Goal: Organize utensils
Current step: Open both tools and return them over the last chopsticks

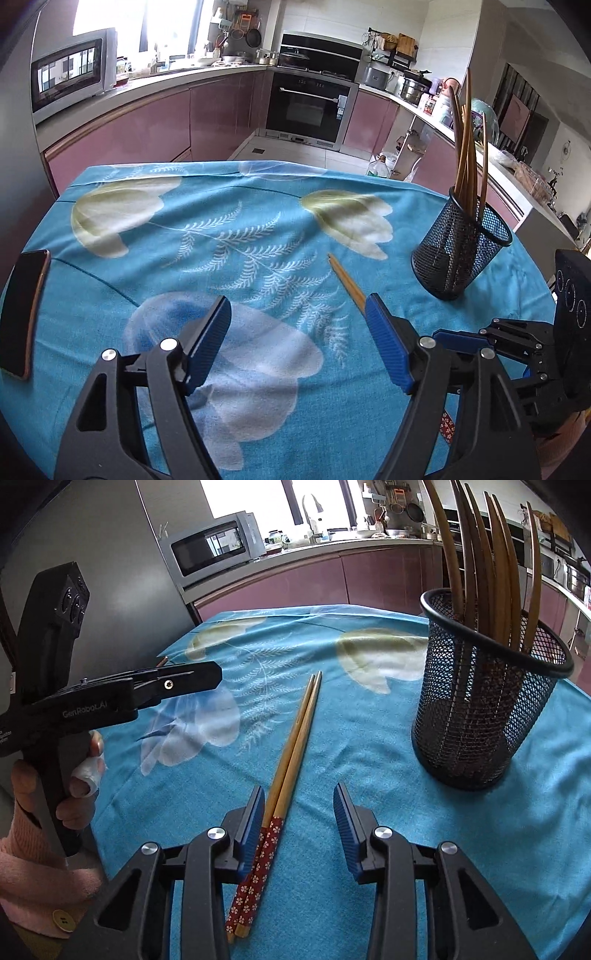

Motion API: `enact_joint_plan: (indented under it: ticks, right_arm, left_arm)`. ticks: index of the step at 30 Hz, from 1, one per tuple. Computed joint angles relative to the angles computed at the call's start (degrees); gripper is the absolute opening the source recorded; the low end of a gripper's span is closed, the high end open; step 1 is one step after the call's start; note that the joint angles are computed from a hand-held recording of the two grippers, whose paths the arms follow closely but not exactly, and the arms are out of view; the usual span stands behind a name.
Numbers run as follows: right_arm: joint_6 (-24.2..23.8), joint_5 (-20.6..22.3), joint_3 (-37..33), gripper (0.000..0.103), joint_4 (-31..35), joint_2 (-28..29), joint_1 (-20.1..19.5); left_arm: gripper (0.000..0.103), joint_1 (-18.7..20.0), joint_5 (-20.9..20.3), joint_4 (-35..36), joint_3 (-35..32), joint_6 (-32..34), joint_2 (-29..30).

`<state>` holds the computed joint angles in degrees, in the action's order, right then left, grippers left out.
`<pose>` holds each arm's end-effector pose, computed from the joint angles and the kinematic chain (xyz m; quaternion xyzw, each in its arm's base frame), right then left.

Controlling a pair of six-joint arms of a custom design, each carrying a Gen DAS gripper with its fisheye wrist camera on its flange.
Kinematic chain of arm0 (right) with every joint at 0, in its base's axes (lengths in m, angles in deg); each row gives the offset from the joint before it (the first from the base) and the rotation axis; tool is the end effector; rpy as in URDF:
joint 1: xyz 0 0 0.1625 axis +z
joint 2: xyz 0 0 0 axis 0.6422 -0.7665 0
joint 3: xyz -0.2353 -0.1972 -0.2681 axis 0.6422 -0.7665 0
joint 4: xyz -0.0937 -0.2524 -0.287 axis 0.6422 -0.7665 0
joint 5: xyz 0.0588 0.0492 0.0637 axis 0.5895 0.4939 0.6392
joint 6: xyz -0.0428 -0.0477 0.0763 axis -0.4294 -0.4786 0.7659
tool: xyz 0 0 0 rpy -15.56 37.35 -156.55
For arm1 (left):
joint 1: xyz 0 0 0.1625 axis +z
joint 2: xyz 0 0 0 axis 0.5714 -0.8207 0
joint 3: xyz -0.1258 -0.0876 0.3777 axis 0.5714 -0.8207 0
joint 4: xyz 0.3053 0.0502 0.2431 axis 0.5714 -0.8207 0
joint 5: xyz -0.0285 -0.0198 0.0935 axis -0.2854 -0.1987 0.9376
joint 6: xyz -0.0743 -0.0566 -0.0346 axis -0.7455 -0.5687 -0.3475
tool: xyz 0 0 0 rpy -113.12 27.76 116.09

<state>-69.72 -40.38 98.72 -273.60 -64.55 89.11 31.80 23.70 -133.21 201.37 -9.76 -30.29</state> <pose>0.3916 -0.3618 -0.0874 0.2084 -0.9173 0.2668 0.2097 0.0088 -0.4258 0.3455 0.2822 0.8957 -0.2745 0.2067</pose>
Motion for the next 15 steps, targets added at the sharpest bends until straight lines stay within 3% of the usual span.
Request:
enact_joint_plan:
  ticks: [15]
  right_arm:
    - [2.0, -4.3, -0.9, 0.029, 1.6, 1.0, 0.7]
  left_arm:
    - [0.074, -0.8, 0.0, 1.9, 1.1, -0.6, 0.6]
